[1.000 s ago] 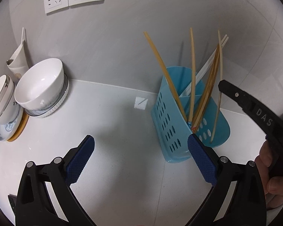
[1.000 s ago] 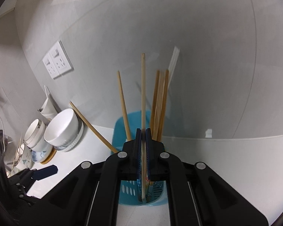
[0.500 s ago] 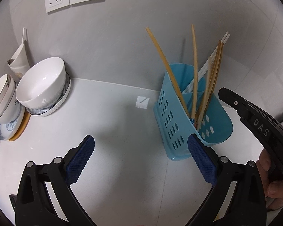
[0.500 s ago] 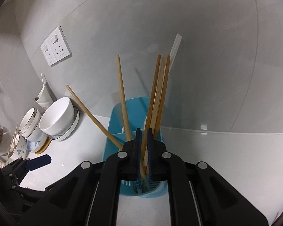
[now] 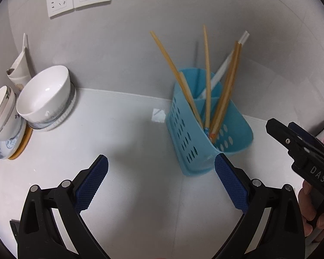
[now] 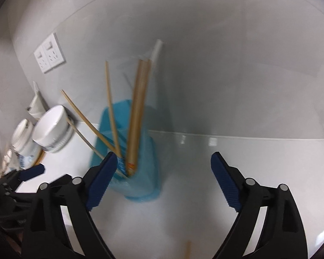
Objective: Organize utensils
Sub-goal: 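Move both open tools back over the remaining chopsticks on the counter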
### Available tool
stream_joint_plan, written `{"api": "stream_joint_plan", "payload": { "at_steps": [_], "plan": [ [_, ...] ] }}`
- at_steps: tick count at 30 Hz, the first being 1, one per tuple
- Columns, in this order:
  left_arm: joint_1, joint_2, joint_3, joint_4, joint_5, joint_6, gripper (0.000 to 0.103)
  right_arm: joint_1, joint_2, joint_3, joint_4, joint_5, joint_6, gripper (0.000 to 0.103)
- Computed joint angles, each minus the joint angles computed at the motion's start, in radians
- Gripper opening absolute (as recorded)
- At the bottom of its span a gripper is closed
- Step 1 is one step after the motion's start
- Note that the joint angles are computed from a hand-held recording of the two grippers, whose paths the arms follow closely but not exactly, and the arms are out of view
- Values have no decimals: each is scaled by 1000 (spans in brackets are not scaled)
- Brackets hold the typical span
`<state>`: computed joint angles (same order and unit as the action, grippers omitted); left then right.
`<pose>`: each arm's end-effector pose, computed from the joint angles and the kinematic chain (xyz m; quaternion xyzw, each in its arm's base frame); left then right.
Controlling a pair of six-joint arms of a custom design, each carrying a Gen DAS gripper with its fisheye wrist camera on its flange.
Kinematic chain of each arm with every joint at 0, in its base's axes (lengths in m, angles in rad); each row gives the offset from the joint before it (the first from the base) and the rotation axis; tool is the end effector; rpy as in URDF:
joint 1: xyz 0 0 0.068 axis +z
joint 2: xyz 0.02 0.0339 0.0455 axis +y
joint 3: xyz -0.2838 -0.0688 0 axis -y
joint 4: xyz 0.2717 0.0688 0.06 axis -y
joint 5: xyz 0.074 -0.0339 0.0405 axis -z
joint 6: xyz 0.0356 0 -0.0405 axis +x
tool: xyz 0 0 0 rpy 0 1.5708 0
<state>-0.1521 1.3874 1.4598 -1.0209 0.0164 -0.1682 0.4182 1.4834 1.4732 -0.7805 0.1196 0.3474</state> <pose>0.2952 -0.0458 0.3830 -0.0052 0.9519 -0.0565 0.3010 0.3165 0.1360 0.3757 -0.0100 0.9235 0.0905 0.3727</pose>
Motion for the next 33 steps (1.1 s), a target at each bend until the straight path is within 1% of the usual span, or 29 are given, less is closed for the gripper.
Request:
{"api": "stream_joint_plan", "payload": {
  "at_steps": [4, 9, 19, 23, 26, 31, 33],
  "plan": [
    [-49, -24, -38, -15, 5, -20, 97, -20, -64, -63, -42, 26, 5, 90],
    [-141, -40, -81, -34, -5, -38, 97, -72, -181, -179, -92, 27, 15, 90],
    [-327, -52, -108, -55, -58, -120, 97, -252, -415, -385, -214, -42, -27, 90],
    [-393, -49, -126, -62, -63, -162, 97, -371, -505, -445, -275, -98, -79, 90],
    [-430, -48, -146, -67, -38, -192, 97, -479, -559, -480, -326, -142, -137, 90],
    [-500, -48, -194, -63, -57, -253, 97, -607, -609, -515, -398, -176, -225, 90],
    [-518, -41, -208, -60, -63, -267, 97, -659, -620, -525, -424, -194, -260, 88]
  ]
}}
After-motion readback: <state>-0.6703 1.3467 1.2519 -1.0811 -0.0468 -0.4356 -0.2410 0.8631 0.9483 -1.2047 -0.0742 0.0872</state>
